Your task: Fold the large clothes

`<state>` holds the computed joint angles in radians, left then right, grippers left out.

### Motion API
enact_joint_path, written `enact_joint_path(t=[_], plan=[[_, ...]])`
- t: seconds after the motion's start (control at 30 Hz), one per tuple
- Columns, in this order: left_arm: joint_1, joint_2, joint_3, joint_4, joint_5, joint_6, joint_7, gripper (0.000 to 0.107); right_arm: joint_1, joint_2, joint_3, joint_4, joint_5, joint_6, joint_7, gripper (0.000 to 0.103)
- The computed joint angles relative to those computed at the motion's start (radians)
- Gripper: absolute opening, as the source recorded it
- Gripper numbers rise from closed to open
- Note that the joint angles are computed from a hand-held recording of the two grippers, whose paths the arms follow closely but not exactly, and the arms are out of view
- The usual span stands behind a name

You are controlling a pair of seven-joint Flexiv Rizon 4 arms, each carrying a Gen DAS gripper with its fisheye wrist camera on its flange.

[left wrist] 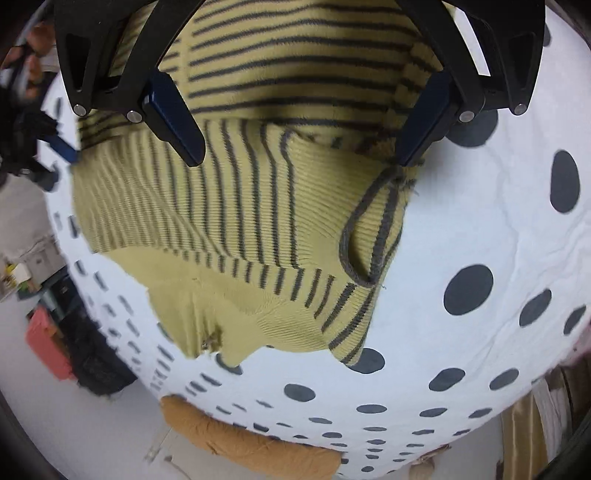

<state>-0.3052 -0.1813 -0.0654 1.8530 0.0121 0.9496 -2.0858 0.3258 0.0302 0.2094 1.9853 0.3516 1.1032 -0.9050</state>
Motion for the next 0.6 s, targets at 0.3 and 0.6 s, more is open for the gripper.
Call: enact_joint_path(t=[0.3,0.6], plan=[[0.003,-0.127,0.026,-0.181,0.088,-0.189,-0.017,0.039,-0.051,0.042,-0.047,0.030,0.008,-0.046,-0.015,0.073],[-0.009,-0.091,0.033,-0.157,0.103,-0.115,-0.045,0.008,-0.088,0.038,-0.053,0.040,-0.041,-0.058,0.011,0.073]])
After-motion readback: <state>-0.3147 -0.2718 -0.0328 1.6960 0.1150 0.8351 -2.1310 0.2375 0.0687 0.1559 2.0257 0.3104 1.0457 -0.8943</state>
